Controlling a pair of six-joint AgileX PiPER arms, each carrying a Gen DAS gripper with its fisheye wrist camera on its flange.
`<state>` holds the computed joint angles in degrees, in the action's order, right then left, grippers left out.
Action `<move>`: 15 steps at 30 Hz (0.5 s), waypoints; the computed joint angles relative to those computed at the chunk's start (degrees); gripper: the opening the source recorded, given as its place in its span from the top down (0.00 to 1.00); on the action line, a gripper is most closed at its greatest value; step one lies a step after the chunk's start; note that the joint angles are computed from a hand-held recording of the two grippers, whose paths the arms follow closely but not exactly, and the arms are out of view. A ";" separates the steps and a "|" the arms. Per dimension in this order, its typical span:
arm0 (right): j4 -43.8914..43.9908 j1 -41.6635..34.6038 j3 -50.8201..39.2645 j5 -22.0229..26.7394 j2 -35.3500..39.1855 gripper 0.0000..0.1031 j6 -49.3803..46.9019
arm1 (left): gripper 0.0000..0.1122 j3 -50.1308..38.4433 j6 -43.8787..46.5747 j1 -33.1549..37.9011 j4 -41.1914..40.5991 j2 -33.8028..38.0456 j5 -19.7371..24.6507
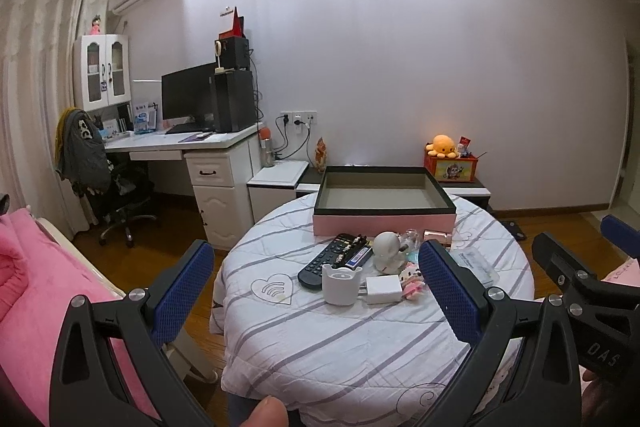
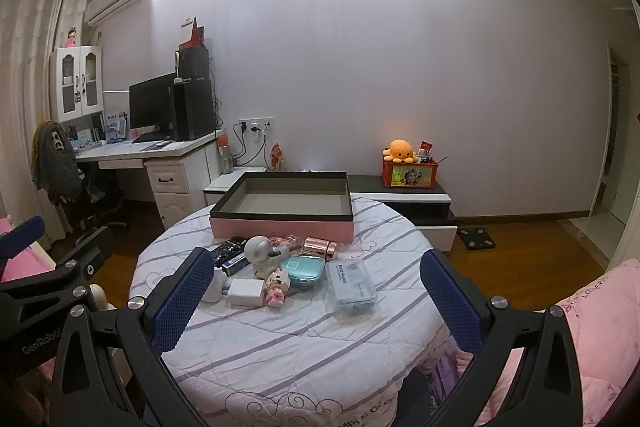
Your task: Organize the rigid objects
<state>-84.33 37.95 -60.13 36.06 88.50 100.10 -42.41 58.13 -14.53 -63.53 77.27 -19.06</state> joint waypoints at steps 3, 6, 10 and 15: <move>-0.28 0.08 0.14 0.15 -0.23 0.00 0.34 | 0.08 -0.10 0.87 -0.04 -1.00 -0.10 -0.11; -0.32 0.04 0.21 0.12 -0.29 0.00 0.31 | 0.08 -0.10 1.27 0.03 -1.74 -0.06 -0.50; -0.40 0.08 0.31 0.11 -0.39 0.00 0.35 | 0.08 -0.38 2.12 0.84 -2.79 -0.33 0.31; -0.55 -0.27 0.25 -0.28 -0.16 0.00 0.49 | 0.08 -0.39 2.10 1.32 -2.89 -0.40 0.76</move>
<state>-84.88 37.68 -59.87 35.77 88.34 100.60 -42.79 60.23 -13.21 -66.41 76.86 -18.30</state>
